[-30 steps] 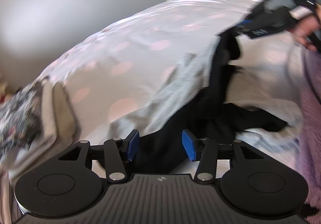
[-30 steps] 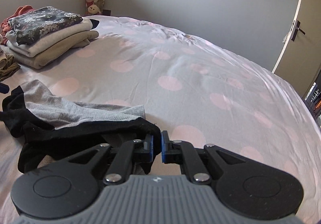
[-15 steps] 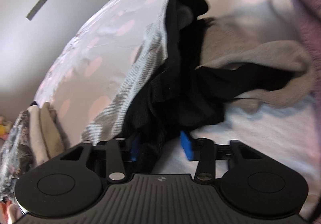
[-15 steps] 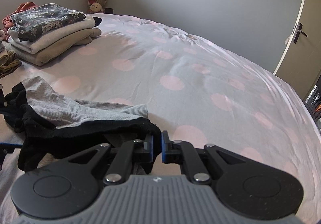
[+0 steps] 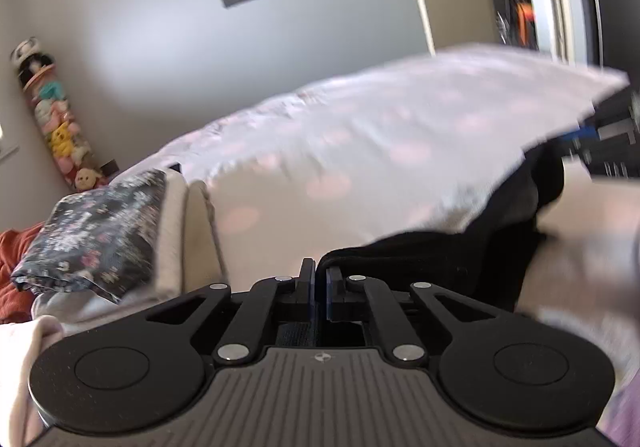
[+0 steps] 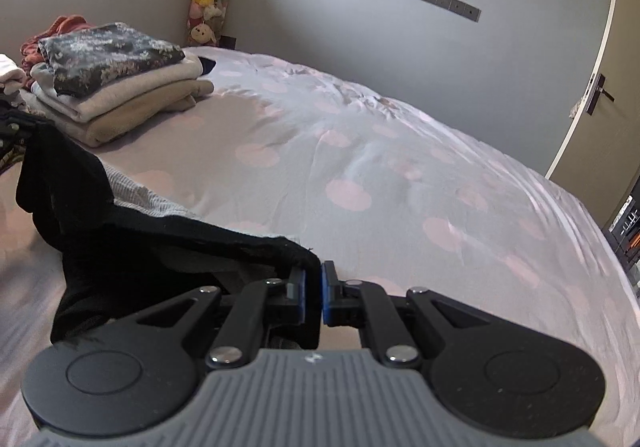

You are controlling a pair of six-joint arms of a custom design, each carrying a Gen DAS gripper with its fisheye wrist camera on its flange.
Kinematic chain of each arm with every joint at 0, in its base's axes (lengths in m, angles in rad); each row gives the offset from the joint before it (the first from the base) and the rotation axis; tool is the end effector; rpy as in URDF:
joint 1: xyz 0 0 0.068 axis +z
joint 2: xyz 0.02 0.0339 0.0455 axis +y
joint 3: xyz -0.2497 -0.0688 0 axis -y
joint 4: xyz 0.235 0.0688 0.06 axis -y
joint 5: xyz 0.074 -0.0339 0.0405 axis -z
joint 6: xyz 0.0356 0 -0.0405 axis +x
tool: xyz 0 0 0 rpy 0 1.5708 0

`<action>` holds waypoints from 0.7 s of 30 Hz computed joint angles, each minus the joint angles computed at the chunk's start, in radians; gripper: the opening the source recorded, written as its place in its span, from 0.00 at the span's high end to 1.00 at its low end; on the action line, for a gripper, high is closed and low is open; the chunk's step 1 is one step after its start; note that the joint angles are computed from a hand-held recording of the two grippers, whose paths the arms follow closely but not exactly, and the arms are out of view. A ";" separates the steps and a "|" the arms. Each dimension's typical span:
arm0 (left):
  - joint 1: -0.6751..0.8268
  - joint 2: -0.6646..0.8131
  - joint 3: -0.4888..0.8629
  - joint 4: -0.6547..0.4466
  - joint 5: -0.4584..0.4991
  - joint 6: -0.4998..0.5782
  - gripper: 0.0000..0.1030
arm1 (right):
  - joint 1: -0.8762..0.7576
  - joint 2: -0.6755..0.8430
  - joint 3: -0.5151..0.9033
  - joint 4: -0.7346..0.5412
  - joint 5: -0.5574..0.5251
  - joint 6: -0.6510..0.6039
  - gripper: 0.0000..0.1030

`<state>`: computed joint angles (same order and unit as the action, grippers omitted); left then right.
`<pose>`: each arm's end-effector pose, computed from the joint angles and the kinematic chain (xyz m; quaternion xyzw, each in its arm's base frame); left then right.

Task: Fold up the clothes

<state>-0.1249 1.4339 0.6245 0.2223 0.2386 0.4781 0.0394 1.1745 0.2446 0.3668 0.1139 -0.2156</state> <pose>0.2787 -0.0435 0.1720 0.3136 0.8190 -0.0209 0.4800 0.2047 0.0040 0.1330 -0.0839 0.8707 -0.0921 0.4758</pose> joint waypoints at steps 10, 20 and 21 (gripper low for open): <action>0.019 -0.270 0.270 -0.306 0.074 -0.100 1.00 | 0.034 -0.544 0.223 -0.498 0.060 0.006 0.94; 0.055 -0.520 0.409 -0.445 0.228 -0.231 1.00 | 0.137 -0.742 0.680 -0.853 0.239 -0.085 0.94; 0.058 -0.548 0.408 -0.448 0.238 -0.238 1.00 | 0.189 -0.756 0.709 -0.872 0.294 -0.098 0.94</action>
